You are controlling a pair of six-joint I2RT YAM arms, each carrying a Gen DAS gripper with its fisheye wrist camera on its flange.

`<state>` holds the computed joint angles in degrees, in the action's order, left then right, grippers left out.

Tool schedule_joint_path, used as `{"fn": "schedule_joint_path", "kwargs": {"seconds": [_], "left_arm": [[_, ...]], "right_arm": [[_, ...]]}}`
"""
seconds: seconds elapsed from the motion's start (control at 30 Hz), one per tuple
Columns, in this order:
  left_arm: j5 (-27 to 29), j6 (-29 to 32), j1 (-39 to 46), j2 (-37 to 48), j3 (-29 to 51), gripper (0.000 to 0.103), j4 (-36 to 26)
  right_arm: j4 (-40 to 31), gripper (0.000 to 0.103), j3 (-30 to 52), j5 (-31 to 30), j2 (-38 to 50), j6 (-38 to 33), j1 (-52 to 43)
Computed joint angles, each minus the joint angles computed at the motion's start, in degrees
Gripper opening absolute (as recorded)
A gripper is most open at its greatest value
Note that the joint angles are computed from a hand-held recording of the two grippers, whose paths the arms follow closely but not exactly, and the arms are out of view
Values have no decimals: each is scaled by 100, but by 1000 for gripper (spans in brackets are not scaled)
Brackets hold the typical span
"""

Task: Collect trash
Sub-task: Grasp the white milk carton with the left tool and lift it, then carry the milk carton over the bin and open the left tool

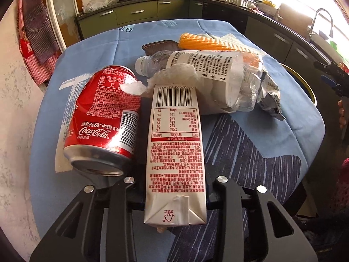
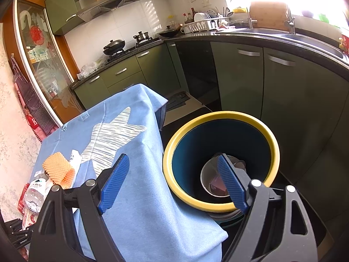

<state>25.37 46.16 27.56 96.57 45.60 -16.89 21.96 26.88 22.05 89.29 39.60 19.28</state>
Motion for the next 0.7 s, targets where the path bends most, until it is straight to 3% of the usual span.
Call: {"fn": "schedule_joint_path", "kwargs": {"seconds": [0.3,0.5,0.7], "left_arm": [[120,1024,376,-460,73,35,-925],[533,1967,741,-786,252,34,-1942],[1122,1978,-224,-1417,233,35,-2415]], "right_arm": [[-86,79,21,57,-87,7,74],[-67,79,-80,84,-233,18,79],[-139,79,-317,273,-623,64,110]]}}
